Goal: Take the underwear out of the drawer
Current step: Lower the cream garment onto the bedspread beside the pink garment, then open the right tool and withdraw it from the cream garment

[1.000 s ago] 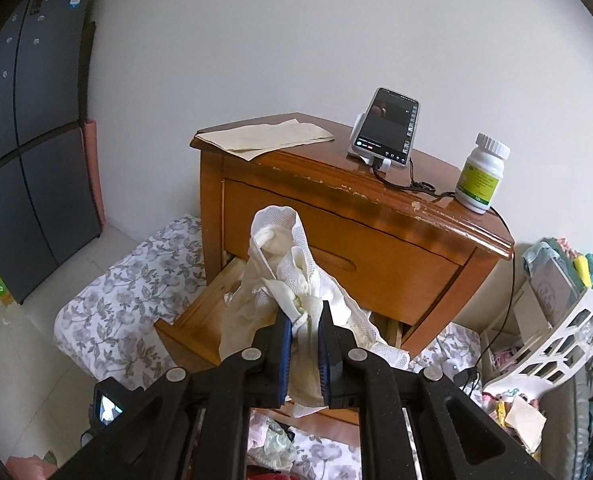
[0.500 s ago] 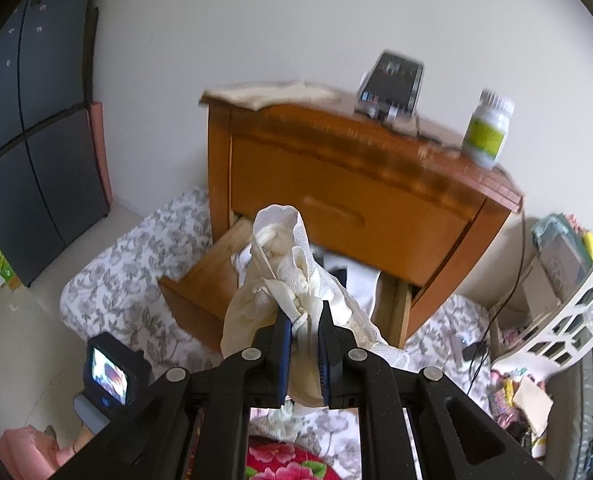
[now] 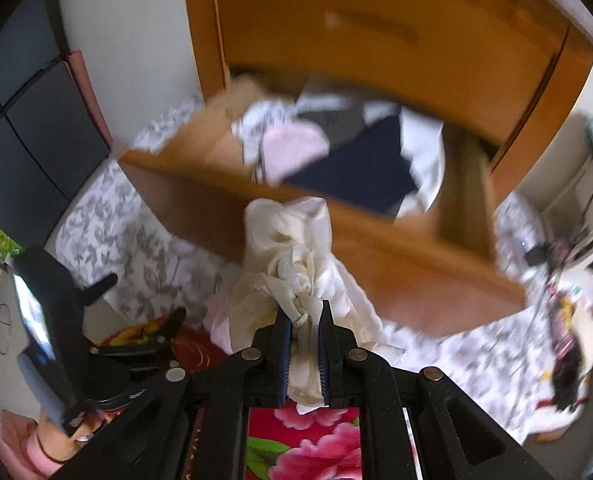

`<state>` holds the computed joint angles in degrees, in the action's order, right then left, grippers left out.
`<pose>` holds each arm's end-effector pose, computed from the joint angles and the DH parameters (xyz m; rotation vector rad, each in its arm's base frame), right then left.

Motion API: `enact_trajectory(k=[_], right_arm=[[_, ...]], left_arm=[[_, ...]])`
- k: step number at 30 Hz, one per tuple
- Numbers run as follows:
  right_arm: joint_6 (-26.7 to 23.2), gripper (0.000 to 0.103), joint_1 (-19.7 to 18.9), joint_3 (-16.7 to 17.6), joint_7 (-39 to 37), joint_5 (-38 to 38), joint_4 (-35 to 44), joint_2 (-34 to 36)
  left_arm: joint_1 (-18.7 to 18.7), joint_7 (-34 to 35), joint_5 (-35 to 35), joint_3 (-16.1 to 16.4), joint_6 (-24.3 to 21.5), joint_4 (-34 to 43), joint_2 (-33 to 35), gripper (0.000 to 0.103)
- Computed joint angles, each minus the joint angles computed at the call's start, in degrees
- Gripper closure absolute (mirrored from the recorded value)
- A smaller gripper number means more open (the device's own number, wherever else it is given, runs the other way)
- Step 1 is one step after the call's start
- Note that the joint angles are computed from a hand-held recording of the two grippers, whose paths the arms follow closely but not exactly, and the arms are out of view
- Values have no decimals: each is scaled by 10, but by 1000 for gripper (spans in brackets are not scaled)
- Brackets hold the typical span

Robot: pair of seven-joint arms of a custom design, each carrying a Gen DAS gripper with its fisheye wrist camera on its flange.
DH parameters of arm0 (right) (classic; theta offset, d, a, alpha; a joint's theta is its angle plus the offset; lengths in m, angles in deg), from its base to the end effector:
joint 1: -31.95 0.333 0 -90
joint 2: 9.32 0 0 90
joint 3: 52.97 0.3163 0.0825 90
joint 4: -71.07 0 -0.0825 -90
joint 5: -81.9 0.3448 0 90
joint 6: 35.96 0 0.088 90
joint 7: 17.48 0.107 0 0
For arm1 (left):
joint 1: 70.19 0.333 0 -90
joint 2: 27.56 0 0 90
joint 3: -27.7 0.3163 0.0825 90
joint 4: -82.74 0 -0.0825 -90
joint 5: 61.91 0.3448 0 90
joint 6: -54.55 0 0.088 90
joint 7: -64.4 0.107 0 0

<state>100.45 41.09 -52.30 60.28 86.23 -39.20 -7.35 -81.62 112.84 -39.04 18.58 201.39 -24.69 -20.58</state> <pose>0.5594 0.0974 0.5306 -2.2717 1.6041 -0.3679 0.5606 -0.2117 0.5263 -1.9680 1.7780 -0.6508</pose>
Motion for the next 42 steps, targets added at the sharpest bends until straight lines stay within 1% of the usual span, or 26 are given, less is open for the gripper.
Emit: enact_trajectory(k=[5,10,14,21,28,29,30,34,35,36,37,38,39,40,42], right_arm=[[-17,89,-2,0,39,19,6,48],[-24,89,-2,1,58,19,8,74],[-26,89,0,2,76,13,11,90],[-36,88,4,4,87,2,16,113],[-36,87,1,3,86,1,16,112],[-37,85,0,3,86,1,16,110],[-38,80,0,2,86,0,17,109],[-41,73,1,0,87,-11,19,102],[-41,69,0,0,87,-12,20,99],[-40,62,0,0,86,-13,20,97],[-38,58,0,0,86,-16,19,94],[-37,51,1,-1,87,-21,19,90],[-35,46,1,-1,88,-23,18,88],[-33,45,1,-1,87,-25,18,84],[-30,38,0,-1,85,-27,17,79]], left_arm=[[1,6,-7,-1,1,-1,0,3],[1,10,-12,-1,-1,1,2,3],[0,10,-12,0,-1,2,2,3],[0,9,-12,0,-1,2,3,3],[-1,7,-10,0,-2,4,4,3],[-1,6,-9,0,-3,4,4,3],[-2,5,-8,0,-3,4,4,3],[-1,7,-9,0,-2,3,4,3],[-1,7,-10,0,-2,4,4,3],[-1,7,-10,0,-3,4,4,3],[-1,8,-12,0,-2,3,4,3],[-1,9,-13,0,-2,2,3,3],[0,10,-14,0,-2,2,3,3],[-1,10,-13,0,-2,2,3,3],[0,10,-13,0,-2,3,3,3]])
